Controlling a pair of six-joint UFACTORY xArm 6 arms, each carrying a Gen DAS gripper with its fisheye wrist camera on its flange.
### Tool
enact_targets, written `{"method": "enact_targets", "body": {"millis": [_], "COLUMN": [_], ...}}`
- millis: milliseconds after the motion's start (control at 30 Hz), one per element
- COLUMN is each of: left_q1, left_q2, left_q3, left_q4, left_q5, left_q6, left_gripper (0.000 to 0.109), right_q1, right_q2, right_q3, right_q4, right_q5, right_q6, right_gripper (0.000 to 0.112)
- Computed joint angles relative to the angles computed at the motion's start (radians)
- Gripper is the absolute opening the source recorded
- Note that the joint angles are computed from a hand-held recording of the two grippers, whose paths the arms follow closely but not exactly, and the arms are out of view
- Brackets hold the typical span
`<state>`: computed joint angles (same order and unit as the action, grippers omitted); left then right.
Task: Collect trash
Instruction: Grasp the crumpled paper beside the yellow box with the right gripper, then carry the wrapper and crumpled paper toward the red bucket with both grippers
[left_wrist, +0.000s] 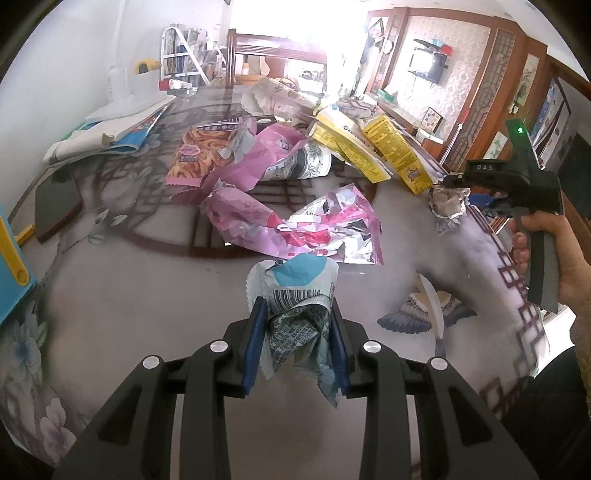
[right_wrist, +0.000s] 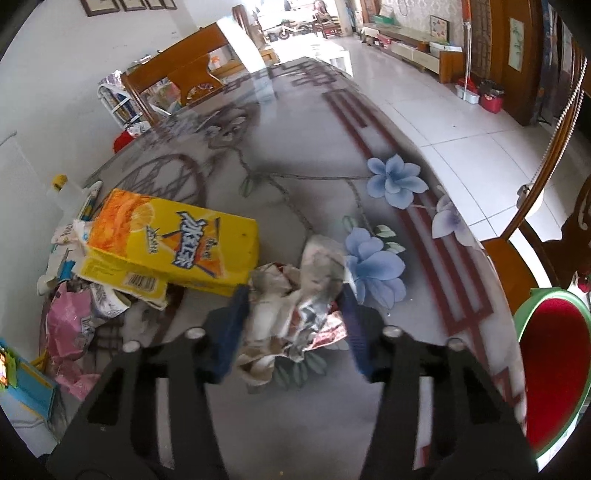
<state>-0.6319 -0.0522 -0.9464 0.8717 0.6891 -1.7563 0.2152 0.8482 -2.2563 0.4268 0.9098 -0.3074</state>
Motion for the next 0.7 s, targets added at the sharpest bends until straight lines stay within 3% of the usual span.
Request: {"method": "enact_targets", "body": {"millis": [33, 200, 500, 633, 700], "left_q1": [0.001, 0.006, -0.027, -0.048, -0.046], "left_q2": [0.000, -0.001, 0.006, 0.006, 0.012], "left_q3": [0.000, 0.009, -0.019, -0.053, -0.076], "left_q4": [0.000, -0.007, -0.012, -0.013, -0.008], "left_q5": [-0.002, -0.016, 0.048, 0.072, 0.045], "left_q6": [-0.001, -0.011, 0.020, 0.039, 0.036], "left_gripper": [0.030, 0.030, 0.030, 0.030, 0.030], "right_q1": [0.000, -0.026, -0.089, -0.120, -0.137], "right_q2": [-0.010, -0.051, -0.261, -0.355, -0.405], "right_q3": [0.015, 0.070, 0.350, 0.467, 0.525], "right_q4": [0.005, 0.106, 0.320, 0.432, 0.496], "right_q5": [-0.004, 0.015, -0.070, -0.062, -0.052], "right_q6": [-0.009, -0.022, -0.121, -0.190, -0.234], "right_gripper": [0.039, 0.029, 0.029, 0.029, 0.029]}}
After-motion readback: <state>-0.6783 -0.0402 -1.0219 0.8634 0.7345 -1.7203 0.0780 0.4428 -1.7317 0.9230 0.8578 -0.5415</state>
